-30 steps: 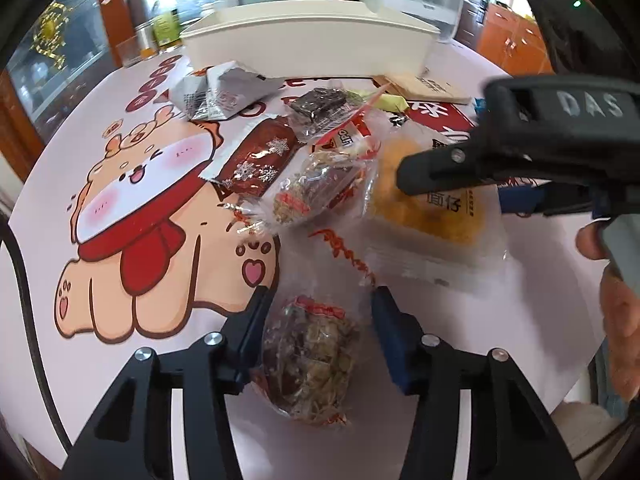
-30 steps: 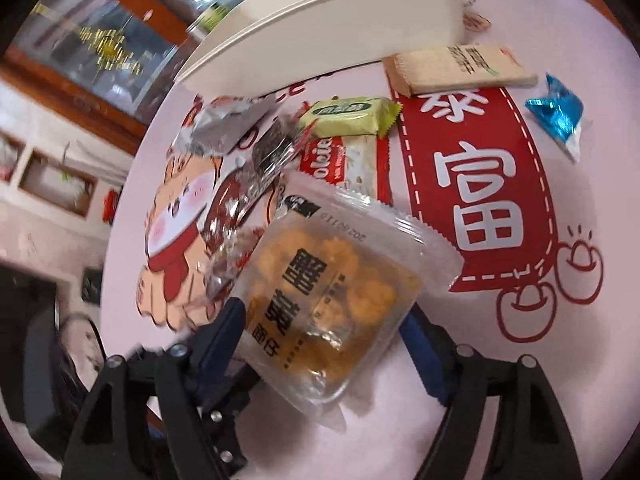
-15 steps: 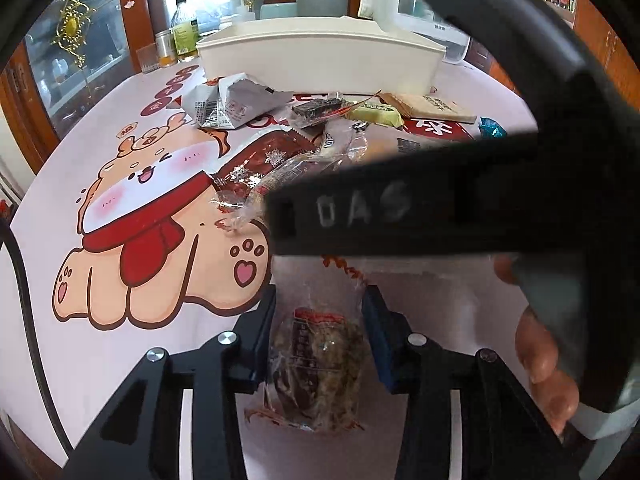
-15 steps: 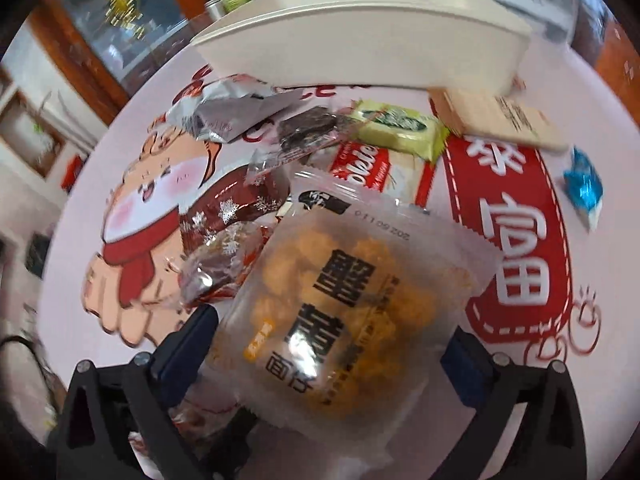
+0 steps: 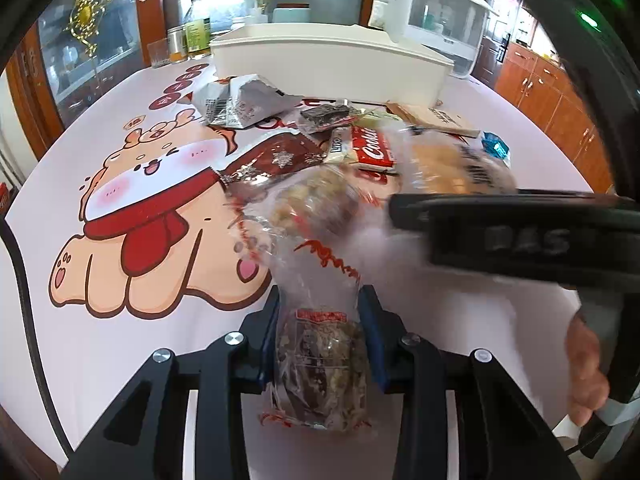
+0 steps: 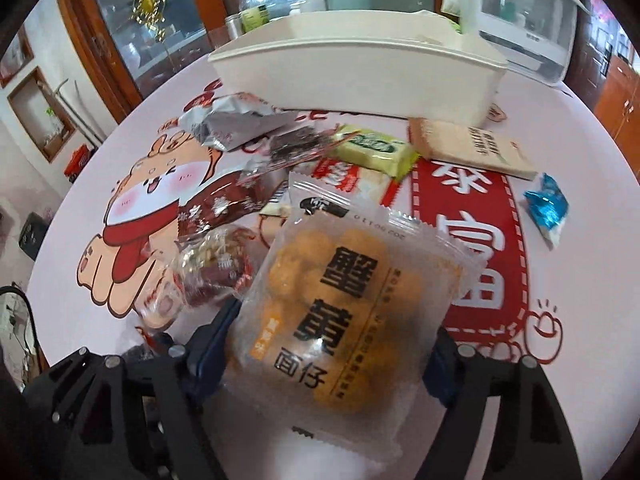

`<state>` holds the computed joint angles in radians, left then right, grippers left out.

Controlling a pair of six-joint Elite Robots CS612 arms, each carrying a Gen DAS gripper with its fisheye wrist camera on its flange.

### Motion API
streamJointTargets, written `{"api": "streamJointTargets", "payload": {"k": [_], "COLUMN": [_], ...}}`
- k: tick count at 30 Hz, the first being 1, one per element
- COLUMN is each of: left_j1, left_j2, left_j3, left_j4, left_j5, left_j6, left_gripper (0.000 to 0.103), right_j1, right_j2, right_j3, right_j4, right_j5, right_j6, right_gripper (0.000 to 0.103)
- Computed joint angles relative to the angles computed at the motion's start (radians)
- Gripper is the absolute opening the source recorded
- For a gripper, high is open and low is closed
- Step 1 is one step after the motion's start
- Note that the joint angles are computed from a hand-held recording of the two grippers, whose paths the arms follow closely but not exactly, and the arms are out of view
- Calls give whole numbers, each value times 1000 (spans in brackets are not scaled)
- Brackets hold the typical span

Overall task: Organize snacks
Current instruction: 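Carry both bags into the white tray and open both tools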

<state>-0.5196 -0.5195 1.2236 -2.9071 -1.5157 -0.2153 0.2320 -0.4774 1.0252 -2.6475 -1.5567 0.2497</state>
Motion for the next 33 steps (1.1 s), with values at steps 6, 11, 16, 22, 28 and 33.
{"api": "streamJointTargets", "payload": {"k": [6, 11, 16, 22, 28, 33], "left_j1": [9, 12, 14, 11, 15, 22], "left_j2": [1, -7, -14, -3, 27, 65], "left_j3": [-12, -16, -37, -114, -242, -378], "left_j4": [9, -27, -46, -42, 13, 57], "left_j5": [0, 17, 20, 65, 93, 87], "left_j6": [-48, -65, -68, -24, 13, 47], "left_gripper": [35, 35, 35, 34, 34, 34], "right_j1": [-10, -16, -18, -26, -36, -36], "right_j2": [-38, -61, -71, -75, -76, -67], "right_j3": [77, 120, 137, 125, 86, 23], "right_j4": [-100, -176, -233, -262, -297, -308], "right_j5": [-20, -9, 1, -1, -53, -108], "right_j6": [12, 9, -3, -22, -66, -152], "right_gripper": [80, 80, 80, 80, 81, 81]}}
